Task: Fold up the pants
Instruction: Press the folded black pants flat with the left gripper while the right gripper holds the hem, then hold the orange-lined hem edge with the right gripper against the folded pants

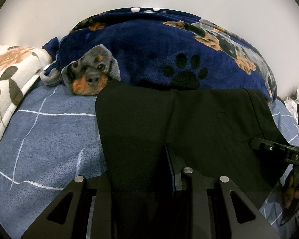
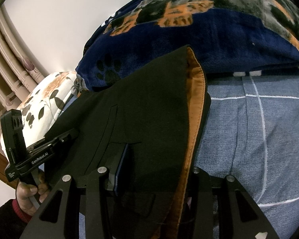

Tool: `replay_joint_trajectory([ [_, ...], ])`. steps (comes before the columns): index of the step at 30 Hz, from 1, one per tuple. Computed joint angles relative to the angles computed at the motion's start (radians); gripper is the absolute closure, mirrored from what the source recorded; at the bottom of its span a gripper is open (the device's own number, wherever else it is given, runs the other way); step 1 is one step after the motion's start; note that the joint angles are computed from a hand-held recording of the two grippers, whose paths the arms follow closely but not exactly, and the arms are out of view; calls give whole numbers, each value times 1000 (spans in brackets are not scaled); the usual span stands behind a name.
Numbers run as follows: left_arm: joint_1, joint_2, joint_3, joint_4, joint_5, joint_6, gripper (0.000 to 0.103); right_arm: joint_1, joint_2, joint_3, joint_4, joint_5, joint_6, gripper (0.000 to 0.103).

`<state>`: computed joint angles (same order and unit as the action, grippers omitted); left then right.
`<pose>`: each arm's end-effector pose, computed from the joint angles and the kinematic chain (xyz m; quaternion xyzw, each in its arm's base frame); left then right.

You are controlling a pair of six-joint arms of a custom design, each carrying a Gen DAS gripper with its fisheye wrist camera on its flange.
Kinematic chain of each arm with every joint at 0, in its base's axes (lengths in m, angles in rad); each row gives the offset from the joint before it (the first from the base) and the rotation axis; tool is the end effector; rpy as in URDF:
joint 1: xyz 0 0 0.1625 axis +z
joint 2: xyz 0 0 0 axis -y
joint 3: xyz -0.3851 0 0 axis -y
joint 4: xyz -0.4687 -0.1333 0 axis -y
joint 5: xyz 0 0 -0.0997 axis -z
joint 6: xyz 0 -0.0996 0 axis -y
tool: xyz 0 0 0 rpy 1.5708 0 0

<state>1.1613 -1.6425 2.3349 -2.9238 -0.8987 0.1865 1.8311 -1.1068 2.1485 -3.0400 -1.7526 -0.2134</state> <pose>-0.0039 -0.4995 0.2470 0.1600 0.8851 -0.3390 0.2759 0.2505 -0.4924 0.0545 0.2096 -0.9506 0.2133 0.0837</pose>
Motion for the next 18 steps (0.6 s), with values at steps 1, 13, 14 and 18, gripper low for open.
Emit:
replay_joint_trajectory([
  [1, 0, 1, 0, -2, 2, 0, 74, 0, 0, 0, 0, 0, 0, 65],
  [13, 3, 0, -1, -3, 2, 1, 73, 1, 1, 0, -1, -2, -1, 65],
  [14, 2, 1, -1, -3, 3, -1, 73, 1, 1, 0, -1, -2, -1, 65],
  [18, 1, 2, -1, -3, 3, -1, 73, -1, 1, -1, 0, -2, -4, 65],
])
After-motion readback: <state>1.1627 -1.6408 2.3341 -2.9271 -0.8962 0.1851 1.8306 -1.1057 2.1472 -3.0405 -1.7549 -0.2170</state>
